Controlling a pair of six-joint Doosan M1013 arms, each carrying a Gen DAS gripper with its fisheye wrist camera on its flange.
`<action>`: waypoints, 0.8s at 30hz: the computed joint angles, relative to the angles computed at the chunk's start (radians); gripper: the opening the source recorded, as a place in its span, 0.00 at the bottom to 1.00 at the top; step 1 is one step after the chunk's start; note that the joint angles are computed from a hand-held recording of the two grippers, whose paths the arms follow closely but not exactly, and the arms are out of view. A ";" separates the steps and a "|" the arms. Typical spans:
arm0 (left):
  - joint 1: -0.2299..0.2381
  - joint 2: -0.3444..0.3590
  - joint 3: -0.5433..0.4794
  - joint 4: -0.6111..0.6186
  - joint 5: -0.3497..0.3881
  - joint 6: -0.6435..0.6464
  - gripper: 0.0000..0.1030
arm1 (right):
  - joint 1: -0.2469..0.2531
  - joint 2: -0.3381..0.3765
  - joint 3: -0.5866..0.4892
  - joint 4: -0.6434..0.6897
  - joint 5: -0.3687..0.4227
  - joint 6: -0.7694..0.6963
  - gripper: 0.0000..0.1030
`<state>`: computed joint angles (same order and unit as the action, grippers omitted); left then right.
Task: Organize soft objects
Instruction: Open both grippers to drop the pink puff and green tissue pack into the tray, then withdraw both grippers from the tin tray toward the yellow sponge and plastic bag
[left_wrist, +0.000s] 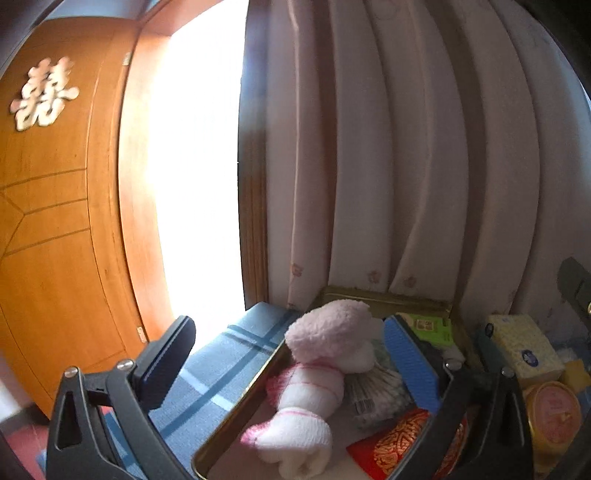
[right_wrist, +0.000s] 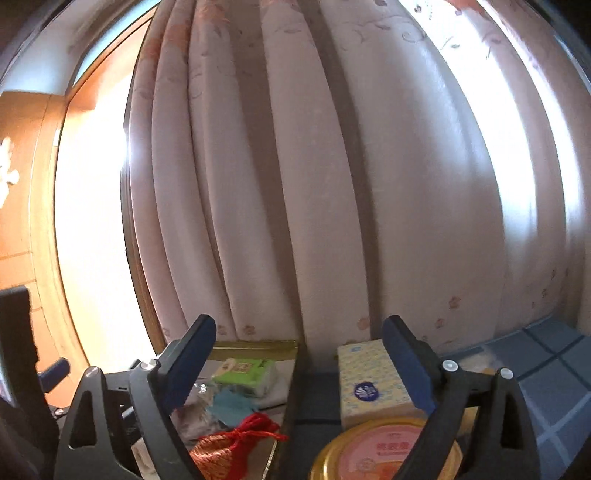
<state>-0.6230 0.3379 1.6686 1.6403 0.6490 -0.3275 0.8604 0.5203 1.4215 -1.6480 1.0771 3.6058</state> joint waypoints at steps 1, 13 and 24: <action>-0.001 -0.003 0.002 -0.014 -0.003 0.005 0.99 | 0.002 0.002 0.002 -0.001 0.007 -0.006 0.90; -0.019 -0.014 0.015 -0.007 0.000 0.018 0.99 | 0.013 0.010 0.019 -0.035 0.019 -0.095 0.90; -0.044 -0.031 0.034 -0.026 -0.001 0.035 0.99 | 0.020 -0.037 0.092 -0.017 0.031 -0.023 0.90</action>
<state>-0.6671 0.3067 1.7022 1.6146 0.6484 -0.2923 0.8802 0.4836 1.5130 -1.6653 1.1084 3.5828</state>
